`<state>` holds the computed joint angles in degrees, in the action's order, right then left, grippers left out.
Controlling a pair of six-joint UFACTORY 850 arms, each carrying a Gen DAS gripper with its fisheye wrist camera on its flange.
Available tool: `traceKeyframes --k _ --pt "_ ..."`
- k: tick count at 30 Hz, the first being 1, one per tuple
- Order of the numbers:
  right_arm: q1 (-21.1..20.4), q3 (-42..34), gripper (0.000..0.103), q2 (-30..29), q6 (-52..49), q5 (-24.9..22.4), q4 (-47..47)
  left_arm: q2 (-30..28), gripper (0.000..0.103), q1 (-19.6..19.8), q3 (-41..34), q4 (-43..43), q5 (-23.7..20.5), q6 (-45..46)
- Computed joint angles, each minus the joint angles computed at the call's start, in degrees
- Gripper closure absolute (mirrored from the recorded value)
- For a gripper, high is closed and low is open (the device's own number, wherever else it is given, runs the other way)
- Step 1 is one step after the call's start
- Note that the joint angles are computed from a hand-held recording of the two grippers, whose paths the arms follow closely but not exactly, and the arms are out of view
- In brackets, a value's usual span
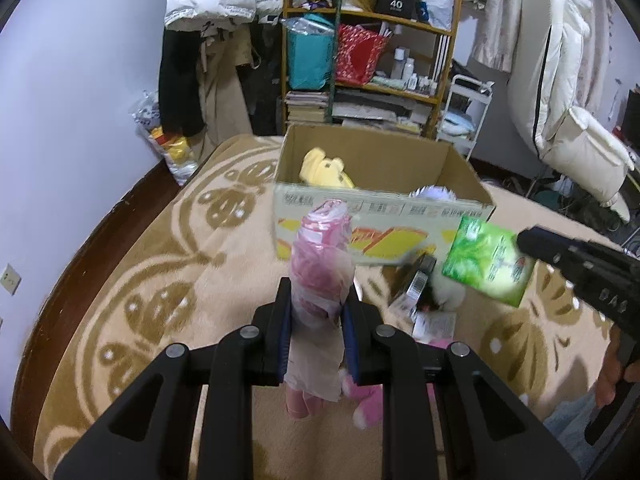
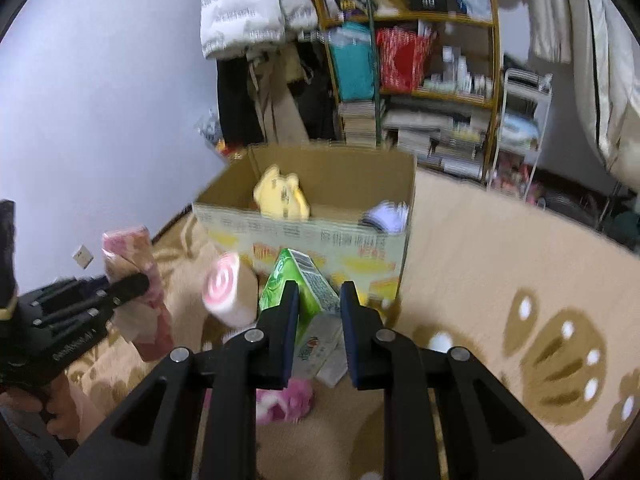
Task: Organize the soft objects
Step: 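Lift the pink plush and green tissue pack and carry both toward the box, then lower both held items into the box and open both tools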
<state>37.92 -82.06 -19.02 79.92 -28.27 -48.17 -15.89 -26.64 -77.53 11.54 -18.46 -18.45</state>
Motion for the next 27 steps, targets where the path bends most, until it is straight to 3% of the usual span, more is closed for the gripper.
traceKeyframes --k 6,14,18,21,24,27 --pt "-1.09 -3.71 0.082 -0.3 2.8 -1.13 -6.63 -3.67 0.082 -0.66 -6.48 3.41 0.38 -1.2" --pt "-3.9 -9.87 0.082 -4.32 -0.61 -1.12 -6.76 -11.87 0.082 -1.12 -20.27 3.67 -0.79 2.21" --pt "-5.05 -12.98 0.083 -6.84 -3.63 -1.45 -5.22 -17.68 0.082 -0.99 -28.33 0.29 -5.07 5.97" --pt "-5.44 -14.89 0.083 -8.7 -6.71 -2.3 -3.66 -21.63 0.082 -0.21 -33.62 -7.65 -9.1 11.68" --pt "-5.49 -17.23 0.084 -11.24 -12.51 -4.28 -0.76 -25.82 0.082 0.03 -39.36 -8.11 -13.59 11.5" --pt "-5.76 -18.68 0.086 -13.24 -16.97 -5.14 3.22 -27.6 0.081 0.25 -41.85 -8.43 -15.42 10.8"
